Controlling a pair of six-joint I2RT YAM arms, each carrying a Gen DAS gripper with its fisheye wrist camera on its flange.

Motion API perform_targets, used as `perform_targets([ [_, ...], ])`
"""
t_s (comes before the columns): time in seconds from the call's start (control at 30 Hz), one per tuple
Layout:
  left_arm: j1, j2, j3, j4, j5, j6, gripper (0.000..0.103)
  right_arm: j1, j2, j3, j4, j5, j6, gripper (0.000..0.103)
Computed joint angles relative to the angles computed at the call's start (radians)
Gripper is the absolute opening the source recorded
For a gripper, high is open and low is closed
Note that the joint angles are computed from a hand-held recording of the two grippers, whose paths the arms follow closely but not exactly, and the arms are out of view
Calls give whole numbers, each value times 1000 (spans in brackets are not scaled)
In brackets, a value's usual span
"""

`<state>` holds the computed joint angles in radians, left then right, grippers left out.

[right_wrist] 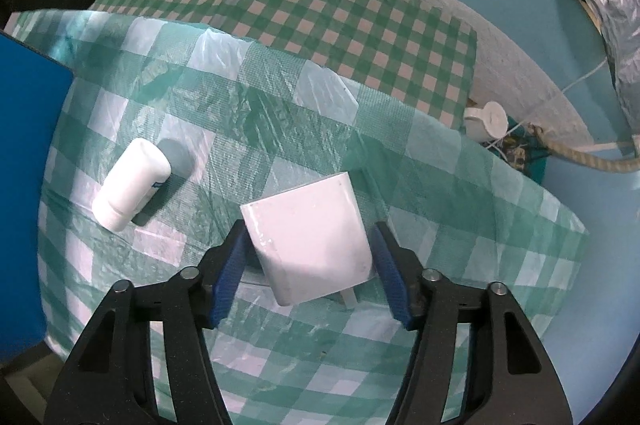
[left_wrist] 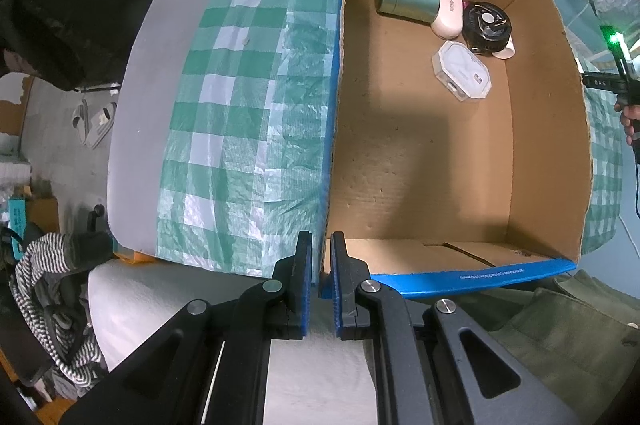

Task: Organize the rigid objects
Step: 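Grasp the white square charger with the right gripper, then carry the charger into the box and release it beside the case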

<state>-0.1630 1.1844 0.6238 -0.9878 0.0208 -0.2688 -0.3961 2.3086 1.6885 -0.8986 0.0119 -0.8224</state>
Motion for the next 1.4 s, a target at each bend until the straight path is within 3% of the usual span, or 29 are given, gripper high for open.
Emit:
perform_targets([
  [0.4,4,1,3,11,7,25,8,-13,-68,-97,14,-59,122,49],
  [0.93,4,2,6,16,7,50,8,10,-277,-293,14,-129,163,49],
  [1.4,9,-1,3,22,14,78,8,94,-432,-302,-84,-203,210,49],
])
